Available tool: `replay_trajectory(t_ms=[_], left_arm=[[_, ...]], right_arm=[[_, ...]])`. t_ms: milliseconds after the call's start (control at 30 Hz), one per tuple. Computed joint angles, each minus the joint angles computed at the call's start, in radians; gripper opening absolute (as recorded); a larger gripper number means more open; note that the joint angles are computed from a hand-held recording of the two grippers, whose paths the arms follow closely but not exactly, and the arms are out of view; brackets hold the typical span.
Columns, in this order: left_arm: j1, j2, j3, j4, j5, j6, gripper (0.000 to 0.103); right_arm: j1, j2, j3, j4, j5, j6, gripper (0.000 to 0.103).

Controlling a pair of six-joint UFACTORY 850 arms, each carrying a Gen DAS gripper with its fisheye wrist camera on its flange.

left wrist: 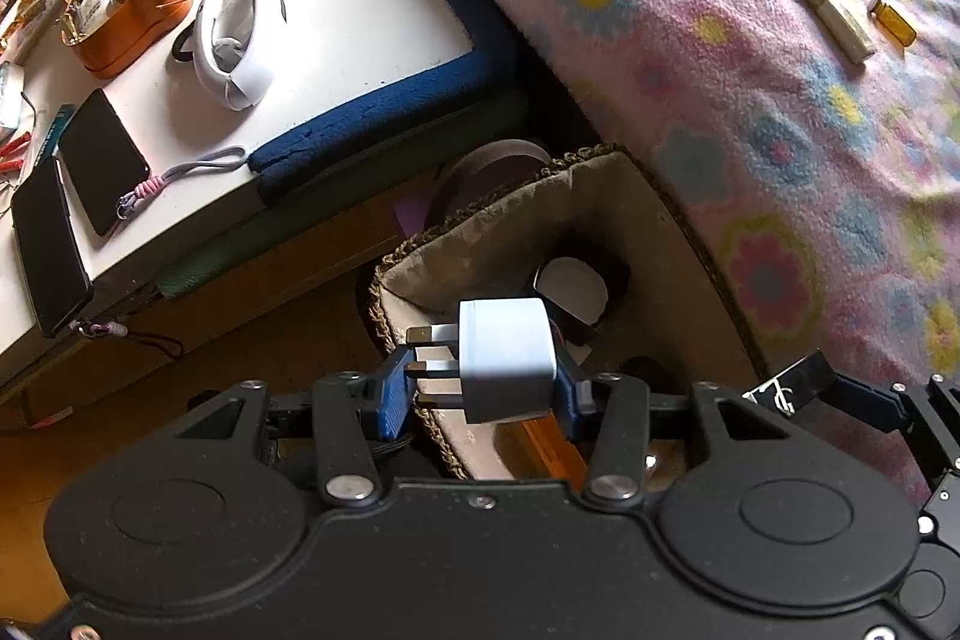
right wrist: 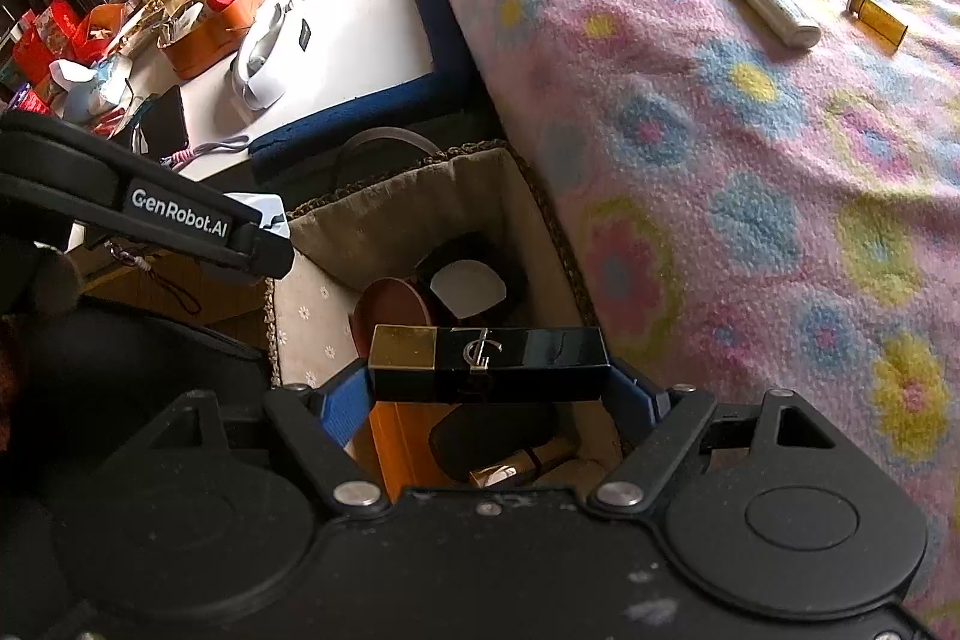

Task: Organize rigid objects
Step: 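Lower both tools into the basket and open them, releasing plug and lipstick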

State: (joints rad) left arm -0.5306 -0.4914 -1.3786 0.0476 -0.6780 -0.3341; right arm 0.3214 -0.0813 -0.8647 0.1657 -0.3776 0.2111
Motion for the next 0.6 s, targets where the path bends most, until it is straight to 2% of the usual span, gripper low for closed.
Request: replay_trajectory(t_ms=[200,267,333,367,600], left_arm=[[-0.004,-0.005,-0.005,0.013,-0.008,-0.004,0.046],[-0.005,-0.004,-0.005,0.014,-0.007,-0.003,0.049],[-0.006,-0.001,-0.003,0.019,-0.002,-0.005,0.060],[-0.008,0.001,-0.001,0.027,0.003,-0.011,0.062],[-0.009,-0.004,-0.006,0.038,-0.003,-0.019,0.064]], right_arm=[[-0.001,-0.014,-0.007,0.005,-0.002,0.009,0.082],[0.000,-0.018,-0.008,0.007,-0.003,0.010,0.082],[0.001,-0.022,-0.009,0.002,-0.001,0.021,0.082],[0.002,-0.021,-0.008,-0.007,0.000,0.032,0.081],[0.003,-0.014,-0.004,-0.021,0.009,0.052,0.081]])
